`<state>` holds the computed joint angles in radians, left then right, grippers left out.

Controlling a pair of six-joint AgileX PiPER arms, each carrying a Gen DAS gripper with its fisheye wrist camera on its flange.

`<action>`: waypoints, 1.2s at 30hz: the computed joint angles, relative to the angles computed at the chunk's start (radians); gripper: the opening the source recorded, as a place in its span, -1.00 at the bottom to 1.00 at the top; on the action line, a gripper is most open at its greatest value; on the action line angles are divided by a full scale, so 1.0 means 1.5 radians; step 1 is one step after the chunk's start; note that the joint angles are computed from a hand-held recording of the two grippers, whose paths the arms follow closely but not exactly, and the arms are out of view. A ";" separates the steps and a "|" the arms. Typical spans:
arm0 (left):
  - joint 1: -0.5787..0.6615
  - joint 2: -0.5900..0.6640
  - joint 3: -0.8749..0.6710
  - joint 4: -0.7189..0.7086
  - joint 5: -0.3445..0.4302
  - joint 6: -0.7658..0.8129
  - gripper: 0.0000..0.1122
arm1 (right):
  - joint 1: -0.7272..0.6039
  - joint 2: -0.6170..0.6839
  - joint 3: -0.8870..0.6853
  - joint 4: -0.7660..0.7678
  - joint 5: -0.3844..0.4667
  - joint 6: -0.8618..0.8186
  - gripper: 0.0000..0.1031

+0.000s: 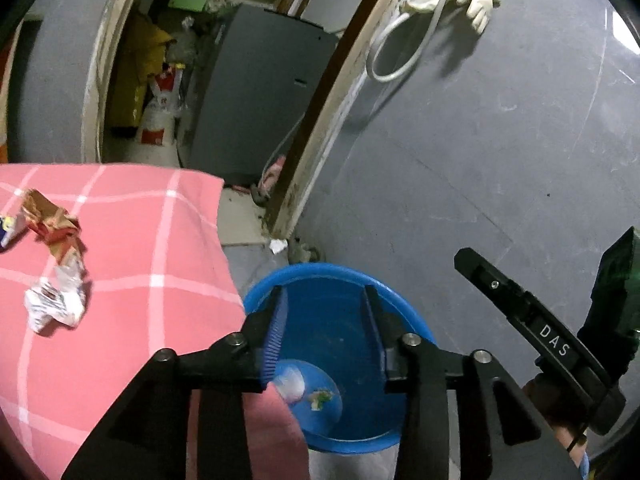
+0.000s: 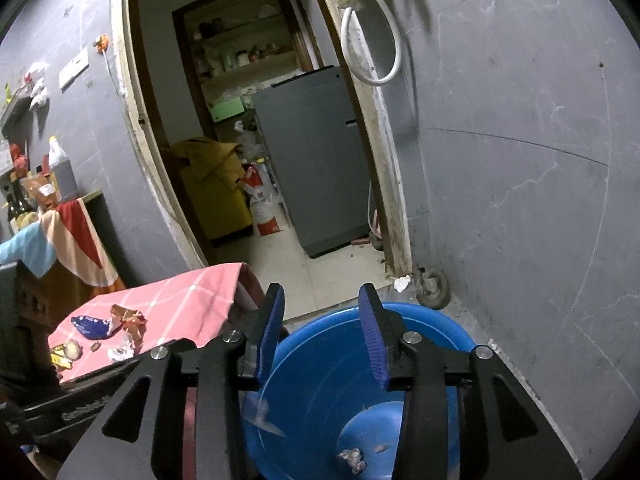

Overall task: Collect trash
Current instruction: 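Carry both items over the blue bucket and open both tools, then move both tools back over the table toward the remaining trash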

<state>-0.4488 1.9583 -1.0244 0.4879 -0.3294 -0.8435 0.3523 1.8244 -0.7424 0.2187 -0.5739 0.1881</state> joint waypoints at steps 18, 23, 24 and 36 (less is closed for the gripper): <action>-0.016 -0.188 0.279 -0.567 -0.265 0.534 0.77 | 0.098 -0.003 0.040 0.004 -0.237 -0.056 1.00; -0.014 -0.221 0.347 -0.623 -0.328 0.568 0.78 | 0.143 0.014 0.038 0.001 -0.309 -0.081 1.00; -0.007 -0.231 0.365 -0.623 -0.338 0.567 0.78 | 0.150 0.016 0.036 0.002 -0.316 -0.087 1.00; 0.042 -0.298 0.507 -0.659 -0.446 0.574 0.78 | 0.251 0.065 0.003 0.025 -0.383 -0.180 1.00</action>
